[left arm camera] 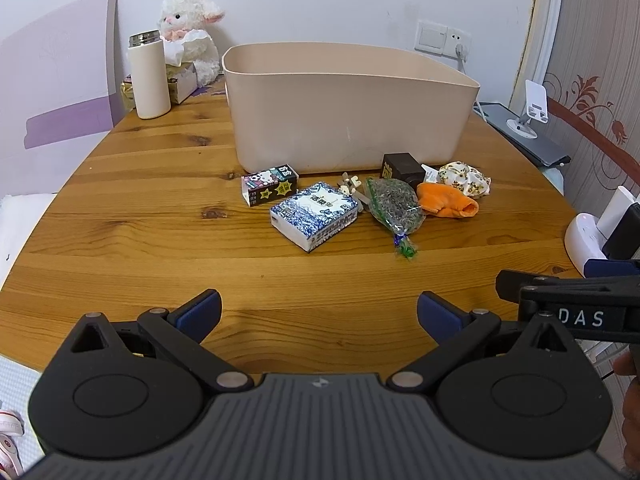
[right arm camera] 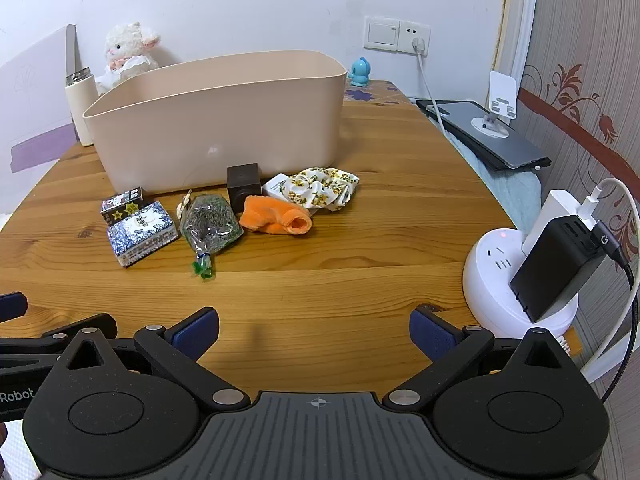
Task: Organize objects
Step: 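Move the left tool toward the blue-and-white tissue pack while the right tool approaches the orange cloth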
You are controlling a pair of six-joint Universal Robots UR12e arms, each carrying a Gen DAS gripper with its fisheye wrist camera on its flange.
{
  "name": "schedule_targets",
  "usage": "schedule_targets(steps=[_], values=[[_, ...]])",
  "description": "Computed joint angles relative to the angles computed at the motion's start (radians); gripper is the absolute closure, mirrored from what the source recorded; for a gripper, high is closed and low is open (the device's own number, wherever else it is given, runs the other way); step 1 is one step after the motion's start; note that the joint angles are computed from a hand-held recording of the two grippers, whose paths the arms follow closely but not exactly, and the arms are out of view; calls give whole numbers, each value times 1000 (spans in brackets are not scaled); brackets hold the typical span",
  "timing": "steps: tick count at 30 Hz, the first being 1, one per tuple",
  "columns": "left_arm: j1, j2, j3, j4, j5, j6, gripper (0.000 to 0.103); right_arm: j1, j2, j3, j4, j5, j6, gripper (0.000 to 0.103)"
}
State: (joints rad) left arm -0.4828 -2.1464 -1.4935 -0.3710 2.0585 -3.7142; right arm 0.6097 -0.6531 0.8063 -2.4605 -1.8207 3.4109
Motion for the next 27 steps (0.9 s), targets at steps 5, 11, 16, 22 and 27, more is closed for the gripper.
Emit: schedule_targets(steps=[5,11,16,22,27], values=[[2,-1,0,3,-3,-1,0,-1,0,-1,4,6,5,0],[1,-3,2,4,2,6,0,-2,1,-2,7,2,7,0],[2,-6,7,2,0,9,0,-3,0,-2,10,2,10,0],[1,-7,7,2,1,8,0,-3,0,-2,11,2,10,0],[2,-10,8,2,-2,4,0,-4,2,-3,11,6,5,0]])
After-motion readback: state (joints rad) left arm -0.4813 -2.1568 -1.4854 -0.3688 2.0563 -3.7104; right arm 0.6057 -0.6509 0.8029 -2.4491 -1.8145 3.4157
